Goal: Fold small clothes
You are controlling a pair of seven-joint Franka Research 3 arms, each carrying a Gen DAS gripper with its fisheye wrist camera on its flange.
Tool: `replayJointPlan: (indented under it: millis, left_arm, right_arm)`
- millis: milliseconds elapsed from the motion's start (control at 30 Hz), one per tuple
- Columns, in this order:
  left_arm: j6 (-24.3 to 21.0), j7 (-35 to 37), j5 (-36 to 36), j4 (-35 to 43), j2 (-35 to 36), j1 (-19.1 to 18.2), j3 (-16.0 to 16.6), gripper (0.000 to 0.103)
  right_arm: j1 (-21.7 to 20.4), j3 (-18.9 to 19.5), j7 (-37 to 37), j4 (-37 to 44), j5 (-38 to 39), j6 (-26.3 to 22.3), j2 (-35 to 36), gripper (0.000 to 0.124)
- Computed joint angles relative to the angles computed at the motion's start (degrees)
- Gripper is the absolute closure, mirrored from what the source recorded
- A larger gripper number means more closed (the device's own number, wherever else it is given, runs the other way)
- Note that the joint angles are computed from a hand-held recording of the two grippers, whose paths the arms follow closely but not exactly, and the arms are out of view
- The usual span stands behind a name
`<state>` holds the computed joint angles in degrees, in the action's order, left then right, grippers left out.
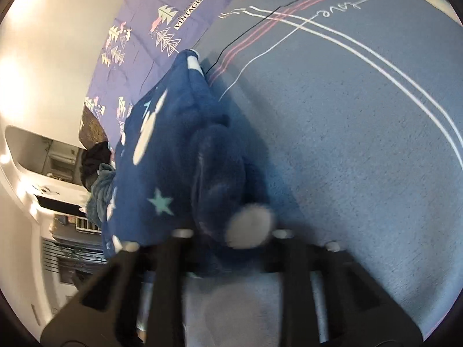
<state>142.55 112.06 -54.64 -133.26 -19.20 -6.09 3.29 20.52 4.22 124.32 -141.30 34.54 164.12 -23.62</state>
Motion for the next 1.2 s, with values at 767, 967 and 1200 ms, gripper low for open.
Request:
replayJointPlan:
  millis: [767, 967, 1200]
  left_arm:
    - [-0.5, -8.9, 17.6, -16.7, -26.8, -1.8, 5.0, 0.081]
    - [6.7, 0.1, 12.3, -10.5, -21.1, -16.9, 8.8, 0.081]
    - [13.4, -3.0, 25.1, -11.8, -10.6, -12.6, -0.4, 0.084]
  right_arm:
    - [-14.0, 12.7, 17.1, -3.9, -24.2, -22.5, -18.9, 0.089]
    - [-16.8, 20.9, 19.1, 8.0, -42.1, -22.1, -9.7, 0.100]
    - [-7.0, 12.4, 15.1, 5.0, -38.5, -15.0, -2.3, 0.102]
